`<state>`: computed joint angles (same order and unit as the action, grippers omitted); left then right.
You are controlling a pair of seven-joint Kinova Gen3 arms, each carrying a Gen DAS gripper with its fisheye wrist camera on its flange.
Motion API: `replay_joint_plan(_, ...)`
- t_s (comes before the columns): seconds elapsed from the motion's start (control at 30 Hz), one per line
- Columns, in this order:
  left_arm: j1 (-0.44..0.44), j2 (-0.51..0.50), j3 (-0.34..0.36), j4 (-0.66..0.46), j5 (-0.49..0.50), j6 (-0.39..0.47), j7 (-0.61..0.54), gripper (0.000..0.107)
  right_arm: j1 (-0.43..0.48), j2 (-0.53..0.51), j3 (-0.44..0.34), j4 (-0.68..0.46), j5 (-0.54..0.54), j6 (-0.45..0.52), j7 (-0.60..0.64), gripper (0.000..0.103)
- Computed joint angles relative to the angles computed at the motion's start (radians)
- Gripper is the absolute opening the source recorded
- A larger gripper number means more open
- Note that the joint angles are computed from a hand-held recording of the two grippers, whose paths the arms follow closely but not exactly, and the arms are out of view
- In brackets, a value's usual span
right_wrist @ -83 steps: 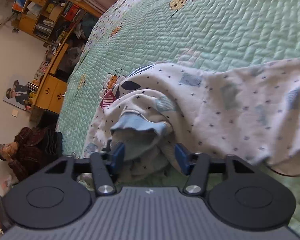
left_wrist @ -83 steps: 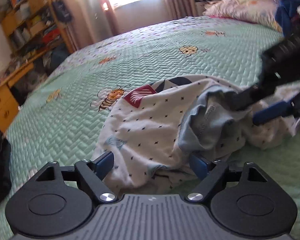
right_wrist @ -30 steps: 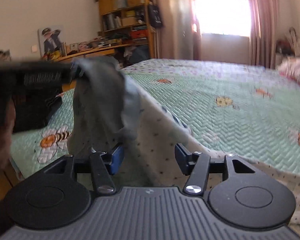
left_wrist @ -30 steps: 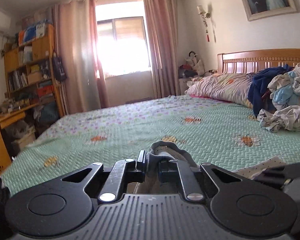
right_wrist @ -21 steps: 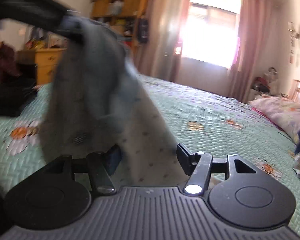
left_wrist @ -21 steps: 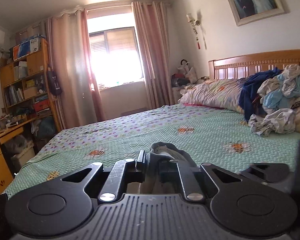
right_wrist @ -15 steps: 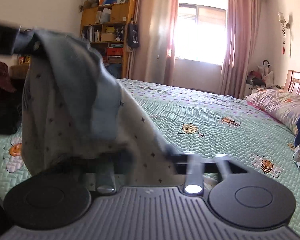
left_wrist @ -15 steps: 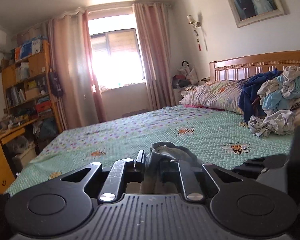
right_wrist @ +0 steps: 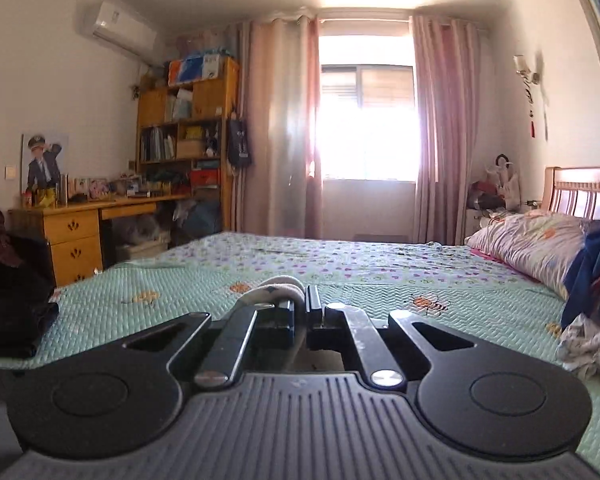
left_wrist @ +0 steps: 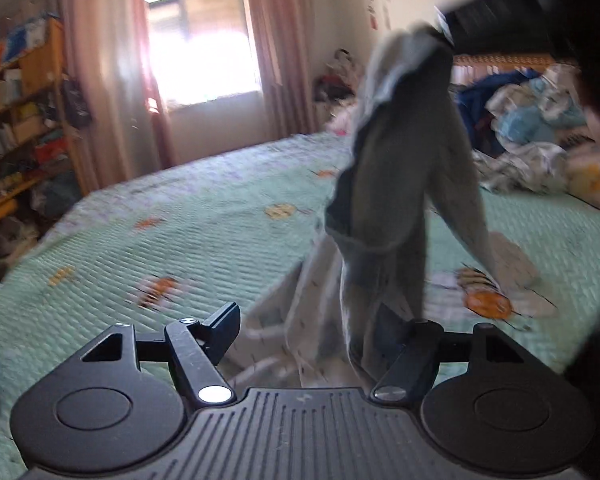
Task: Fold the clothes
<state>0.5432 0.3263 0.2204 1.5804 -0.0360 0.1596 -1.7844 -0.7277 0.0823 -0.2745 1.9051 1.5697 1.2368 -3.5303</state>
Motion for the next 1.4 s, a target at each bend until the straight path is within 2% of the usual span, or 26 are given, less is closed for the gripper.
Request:
replay_joint_plan(0.1, -0.039, 0.011, 0.059, 0.004, 0.02, -0.001, -0.03, 0.073, 0.003, -0.036, -0.008, -0.008, -0.047, -0.027, 0.04, 0.006)
replay_joint_plan(0.17, -0.069, 0.022, 0.093, -0.012, 0.043, 0.006, -0.047, 0.073, 0.002, -0.03, -0.017, -0.02, -0.083, -0.004, 0.072, 0.006)
replay_joint_plan(0.27, -0.159, 0.046, 0.196, -0.047, 0.111, 0.04, -0.095, 0.067, -0.004, -0.046, -0.026, -0.001, -0.122, 0.009, 0.033, 0.006)
replay_joint_plan(0.33, -0.23, 0.069, 0.277, -0.076, 0.172, 0.073, -0.149, 0.053, -0.006, -0.053, -0.034, 0.023, -0.134, 0.013, 0.006, 0.006)
replay_joint_plan(0.4, -0.3, 0.091, 0.36, -0.094, 0.236, 0.09, -0.215, 0.043, -0.015, -0.049, -0.045, 0.029, -0.157, 0.036, -0.001, 0.006)
replay_joint_plan(0.5, -0.399, 0.115, 0.488, -0.087, 0.314, 0.059, -0.325, 0.021, -0.027, -0.052, -0.053, 0.044, -0.183, 0.061, -0.019, 0.006)
replay_joint_plan(0.57, -0.442, 0.122, 0.549, -0.07, 0.357, 0.02, -0.387, 0.016, -0.036, -0.052, -0.058, 0.052, -0.196, 0.082, -0.028, 0.006)
replay_joint_plan(0.67, -0.424, 0.097, 0.535, -0.04, 0.347, -0.058, -0.393, 0.013, -0.034, -0.06, -0.056, 0.064, -0.221, 0.086, -0.043, 0.006)
replay_joint_plan(0.83, -0.372, 0.036, 0.48, -0.018, 0.254, -0.138, -0.361, 0.01, -0.031, -0.06, -0.062, 0.065, -0.209, 0.079, -0.044, 0.006)
replay_joint_plan(0.97, -0.363, 0.008, 0.476, -0.039, 0.193, -0.138, -0.326, 0.01, -0.029, -0.057, -0.053, 0.042, -0.164, 0.084, -0.02, 0.006)
replay_joint_plan(1.03, -0.334, -0.014, 0.437, -0.051, 0.166, -0.137, -0.302, 0.01, -0.013, -0.066, -0.04, 0.022, -0.145, 0.066, 0.012, 0.006)
replay_joint_plan(1.13, -0.296, -0.033, 0.379, -0.097, 0.134, -0.121, -0.264, 0.01, 0.02, -0.094, -0.026, -0.019, -0.129, 0.016, 0.076, 0.006)
replay_joint_plan(1.23, -0.318, -0.042, 0.385, -0.155, 0.132, -0.097, -0.239, 0.01, 0.061, -0.122, -0.018, -0.066, -0.112, -0.067, 0.154, 0.006)
replay_joint_plan(1.4, -0.274, -0.056, 0.285, -0.242, 0.172, -0.029, -0.202, 0.01, 0.136, -0.089, 0.016, -0.189, -0.197, -0.236, 0.318, 0.006)
